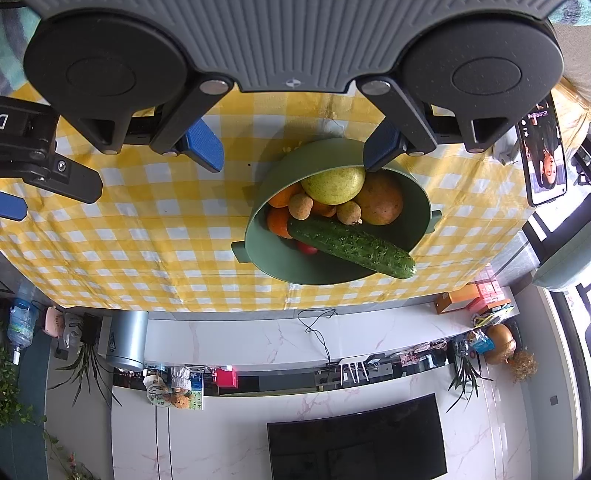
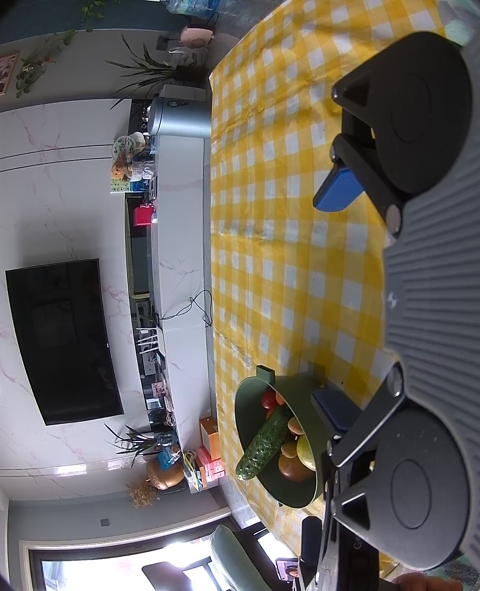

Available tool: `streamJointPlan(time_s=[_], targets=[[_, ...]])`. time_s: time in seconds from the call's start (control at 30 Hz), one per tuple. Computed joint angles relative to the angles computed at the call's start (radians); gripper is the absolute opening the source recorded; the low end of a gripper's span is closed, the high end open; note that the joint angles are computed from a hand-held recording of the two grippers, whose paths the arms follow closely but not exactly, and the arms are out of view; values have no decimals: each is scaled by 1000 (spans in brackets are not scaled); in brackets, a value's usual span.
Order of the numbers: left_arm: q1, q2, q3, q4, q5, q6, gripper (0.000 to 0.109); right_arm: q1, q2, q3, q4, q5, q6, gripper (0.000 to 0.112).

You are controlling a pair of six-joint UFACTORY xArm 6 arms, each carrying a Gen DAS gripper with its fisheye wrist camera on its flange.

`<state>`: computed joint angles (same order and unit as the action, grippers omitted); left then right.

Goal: Organize fruits

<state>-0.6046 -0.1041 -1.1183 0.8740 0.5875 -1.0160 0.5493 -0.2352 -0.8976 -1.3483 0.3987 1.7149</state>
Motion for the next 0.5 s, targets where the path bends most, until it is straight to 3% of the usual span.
streamJointPlan(time_s=[0.5], targets=[[-3,-1,2,-7,1,12,100,-4,-4,10,13,-5,-12,99]])
